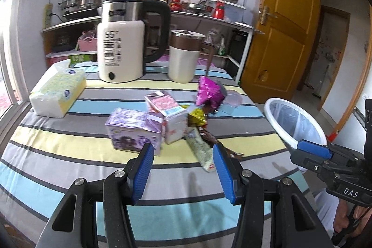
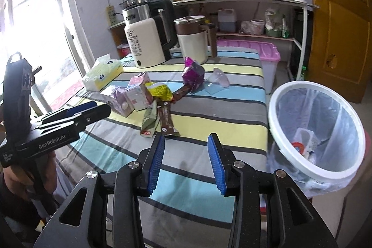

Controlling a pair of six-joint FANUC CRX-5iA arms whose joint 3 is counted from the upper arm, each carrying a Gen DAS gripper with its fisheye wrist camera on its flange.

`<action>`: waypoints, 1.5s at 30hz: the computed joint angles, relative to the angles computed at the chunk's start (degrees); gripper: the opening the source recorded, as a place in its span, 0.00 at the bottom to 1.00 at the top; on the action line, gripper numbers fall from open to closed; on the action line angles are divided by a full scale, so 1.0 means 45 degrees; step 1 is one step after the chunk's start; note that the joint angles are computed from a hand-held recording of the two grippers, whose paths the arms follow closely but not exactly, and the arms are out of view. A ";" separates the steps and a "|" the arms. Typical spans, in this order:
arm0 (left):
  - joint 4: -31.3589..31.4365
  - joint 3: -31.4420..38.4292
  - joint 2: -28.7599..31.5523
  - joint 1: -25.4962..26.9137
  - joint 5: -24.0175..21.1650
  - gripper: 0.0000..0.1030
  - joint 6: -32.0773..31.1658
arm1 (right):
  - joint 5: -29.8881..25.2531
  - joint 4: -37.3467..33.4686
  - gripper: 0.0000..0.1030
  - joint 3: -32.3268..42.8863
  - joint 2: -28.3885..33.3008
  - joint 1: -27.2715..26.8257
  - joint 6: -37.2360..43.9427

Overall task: Collect trash
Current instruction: 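Grasp the purple milk carton with the left tool while the right tool grasps the brown snack wrapper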

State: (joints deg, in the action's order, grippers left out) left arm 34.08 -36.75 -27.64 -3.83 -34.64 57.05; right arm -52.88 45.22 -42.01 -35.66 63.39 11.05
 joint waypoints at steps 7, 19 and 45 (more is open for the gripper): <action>-0.0201 0.0240 0.0406 0.0574 -0.0013 0.54 0.0235 | 0.0994 -0.0793 0.39 0.0492 0.0824 -0.0742 0.0967; 0.0339 0.0563 0.1525 0.0951 0.0302 0.70 -0.0489 | 0.2295 -0.2738 0.39 0.1699 0.2624 -0.2084 0.3269; 0.1885 0.0917 0.2796 0.1175 -0.0302 0.72 -0.2764 | 0.2357 -0.4752 0.21 0.2884 0.4024 -0.2791 0.5360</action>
